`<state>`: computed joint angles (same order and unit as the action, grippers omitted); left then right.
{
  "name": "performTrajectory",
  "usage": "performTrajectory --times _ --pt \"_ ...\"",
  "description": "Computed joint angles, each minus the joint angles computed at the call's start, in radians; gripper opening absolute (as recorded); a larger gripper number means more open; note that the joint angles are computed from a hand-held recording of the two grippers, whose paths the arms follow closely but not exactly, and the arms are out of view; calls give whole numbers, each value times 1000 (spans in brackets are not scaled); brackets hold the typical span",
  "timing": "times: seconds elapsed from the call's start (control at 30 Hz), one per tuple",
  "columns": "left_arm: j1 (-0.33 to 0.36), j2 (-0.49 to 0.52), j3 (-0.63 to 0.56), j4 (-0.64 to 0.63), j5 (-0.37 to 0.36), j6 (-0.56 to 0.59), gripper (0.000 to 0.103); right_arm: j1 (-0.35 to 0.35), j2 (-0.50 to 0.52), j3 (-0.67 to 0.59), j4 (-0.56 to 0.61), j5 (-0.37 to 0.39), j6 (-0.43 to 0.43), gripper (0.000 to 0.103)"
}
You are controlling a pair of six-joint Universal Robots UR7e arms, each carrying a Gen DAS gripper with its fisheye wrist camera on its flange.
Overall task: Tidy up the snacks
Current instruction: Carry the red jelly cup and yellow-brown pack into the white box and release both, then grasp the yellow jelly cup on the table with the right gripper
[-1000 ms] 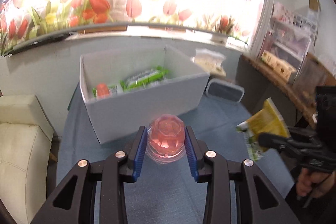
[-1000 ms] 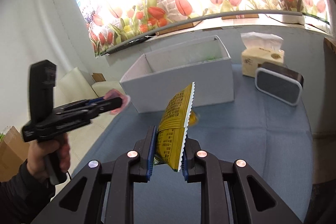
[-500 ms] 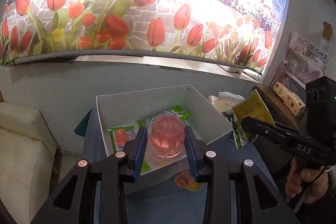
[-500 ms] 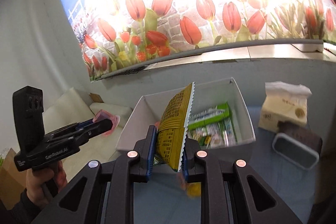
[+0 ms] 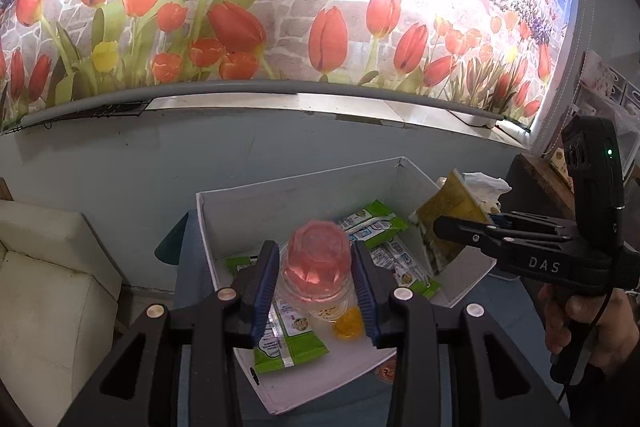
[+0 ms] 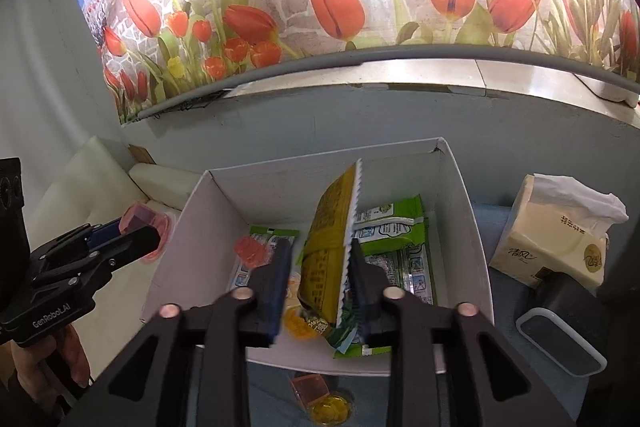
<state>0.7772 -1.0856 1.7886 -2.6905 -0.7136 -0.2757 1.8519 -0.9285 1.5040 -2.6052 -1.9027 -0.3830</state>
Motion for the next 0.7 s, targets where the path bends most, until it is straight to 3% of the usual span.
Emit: performTrajectory --times 0.03,0.07,0.1,0.2,0.33,0.63,0.7 --pt "0 -2 6 -4 6 -6 66 3 2 8 -28 -26 7 81" --pt "-1 -5 14 -9 12 -12 77 -1 -5 25 -64 -15 1 89" --pt "-3 -7 28 -40 23 3 90 -8 -14 38 -84 11 -5 89" --pt "-6 -15 41 -42 35 -2 91 -15 -28 50 -79 7 8 89" --pt "-11 -18 42 -8 51 -23 101 -15 -48 80 -98 -13 -17 89" --pt "-48 -40 69 45 69 -74 103 -32 -151 208 -154 19 -29 92" --pt "-68 -47 86 56 86 -93 103 -40 -190 261 -177 32 -32 97"
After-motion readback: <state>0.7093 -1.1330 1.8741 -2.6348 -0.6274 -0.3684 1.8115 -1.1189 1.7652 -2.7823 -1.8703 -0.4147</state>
